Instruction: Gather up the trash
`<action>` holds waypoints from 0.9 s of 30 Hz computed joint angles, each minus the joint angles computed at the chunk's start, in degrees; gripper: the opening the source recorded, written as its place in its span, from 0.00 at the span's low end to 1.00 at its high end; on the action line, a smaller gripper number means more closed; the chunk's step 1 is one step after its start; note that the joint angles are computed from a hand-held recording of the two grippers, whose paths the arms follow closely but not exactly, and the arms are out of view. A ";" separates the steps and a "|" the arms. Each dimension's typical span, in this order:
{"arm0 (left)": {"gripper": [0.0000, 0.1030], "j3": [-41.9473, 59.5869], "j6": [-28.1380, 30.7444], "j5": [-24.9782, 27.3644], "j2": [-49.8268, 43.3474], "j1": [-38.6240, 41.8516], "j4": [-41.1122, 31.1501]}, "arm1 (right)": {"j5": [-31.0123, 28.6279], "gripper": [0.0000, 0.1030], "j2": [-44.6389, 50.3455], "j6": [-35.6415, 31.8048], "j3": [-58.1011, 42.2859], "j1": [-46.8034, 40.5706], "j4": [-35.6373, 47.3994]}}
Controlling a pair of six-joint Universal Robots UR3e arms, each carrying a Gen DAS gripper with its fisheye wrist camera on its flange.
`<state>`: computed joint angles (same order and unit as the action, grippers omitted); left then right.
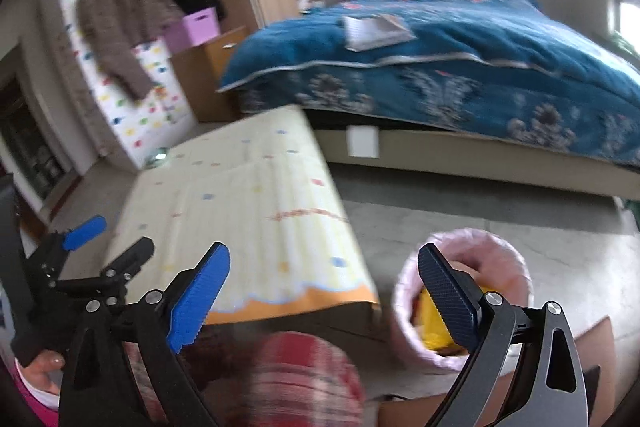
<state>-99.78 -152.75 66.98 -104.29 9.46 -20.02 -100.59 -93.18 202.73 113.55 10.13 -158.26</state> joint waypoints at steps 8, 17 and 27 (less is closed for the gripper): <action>0.94 -1.87 0.22 0.09 5.60 11.99 -5.01 | -6.25 0.94 13.56 1.02 -19.03 11.84 6.95; 0.94 -5.46 3.38 -0.15 13.17 18.73 -9.41 | -12.44 0.94 22.53 1.55 -31.84 19.12 10.39; 0.94 -5.19 3.94 -2.48 16.86 20.53 -14.08 | -13.09 0.94 20.40 -0.43 -32.52 20.37 11.86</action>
<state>-104.97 -148.81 64.50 -87.42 29.99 -34.10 -113.68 -72.78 202.30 81.03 30.51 -146.40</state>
